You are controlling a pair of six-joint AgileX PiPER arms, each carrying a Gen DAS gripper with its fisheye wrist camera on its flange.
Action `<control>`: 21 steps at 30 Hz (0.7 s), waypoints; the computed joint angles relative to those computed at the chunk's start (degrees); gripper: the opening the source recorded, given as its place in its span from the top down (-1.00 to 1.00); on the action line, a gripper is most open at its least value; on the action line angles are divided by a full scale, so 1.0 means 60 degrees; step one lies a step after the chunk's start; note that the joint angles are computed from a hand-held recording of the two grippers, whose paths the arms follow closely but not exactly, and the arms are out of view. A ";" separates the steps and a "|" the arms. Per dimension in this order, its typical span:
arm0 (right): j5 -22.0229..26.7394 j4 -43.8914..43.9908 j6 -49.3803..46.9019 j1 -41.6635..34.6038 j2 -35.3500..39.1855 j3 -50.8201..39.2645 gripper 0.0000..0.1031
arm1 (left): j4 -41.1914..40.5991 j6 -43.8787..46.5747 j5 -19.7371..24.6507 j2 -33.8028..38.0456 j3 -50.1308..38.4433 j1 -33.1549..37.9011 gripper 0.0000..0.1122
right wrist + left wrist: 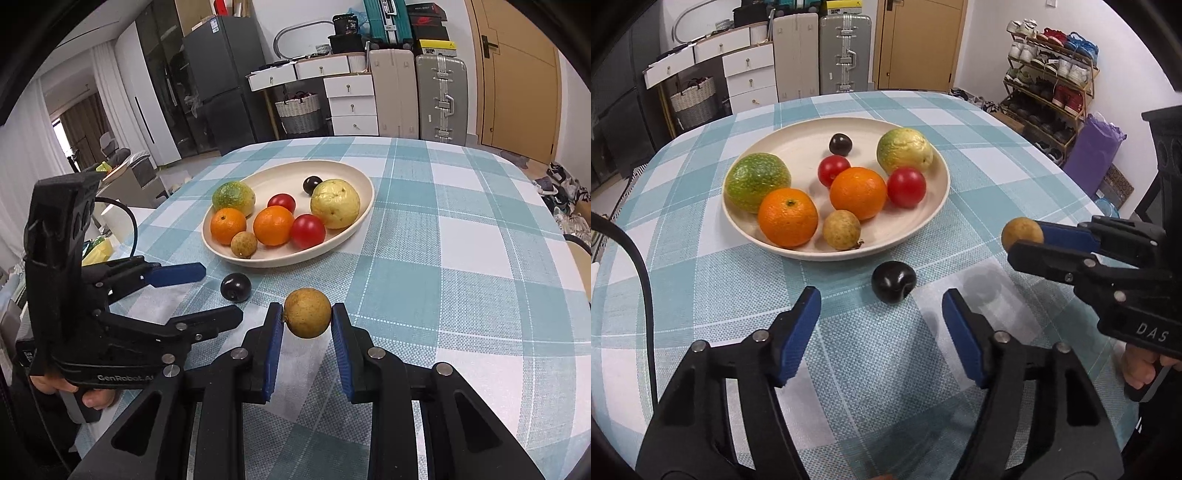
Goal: Organize fruits
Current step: 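Lift the kiwi with the right tool while the left tool closes on the dark plum, then carry the plum with the left tool while the right tool carries the kiwi over the plate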
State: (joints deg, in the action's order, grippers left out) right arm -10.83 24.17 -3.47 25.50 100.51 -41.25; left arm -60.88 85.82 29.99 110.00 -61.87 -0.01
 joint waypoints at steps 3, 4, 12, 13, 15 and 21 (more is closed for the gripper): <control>-0.0025 -0.0032 0.0069 -0.0057 -0.0085 0.0071 0.47 | 0.0298 -0.0340 -0.0046 0.0130 -0.0153 -0.0129 -0.05; -0.0033 -0.0121 0.0164 -0.0076 -0.0124 0.0102 0.47 | 0.0410 -0.0471 -0.0051 0.0179 -0.0217 -0.0161 0.00; -0.0064 -0.0087 0.0137 -0.0154 -0.0291 0.0226 0.47 | 0.0337 -0.0390 0.0267 0.0334 -0.0466 -0.0110 0.35; -0.0060 -0.0062 0.0106 -0.0158 -0.0283 0.0218 0.47 | 0.0341 -0.0358 0.0331 0.0345 -0.0484 -0.0102 0.40; -0.0061 0.0014 0.0049 -0.0147 -0.0309 0.0225 0.47 | 0.0331 -0.0294 0.0328 0.0329 -0.0468 -0.0120 0.42; -0.0056 0.0252 -0.0199 -0.0109 -0.0345 0.0221 0.47 | 0.0131 -0.0044 0.0388 0.0309 -0.0469 -0.0108 0.55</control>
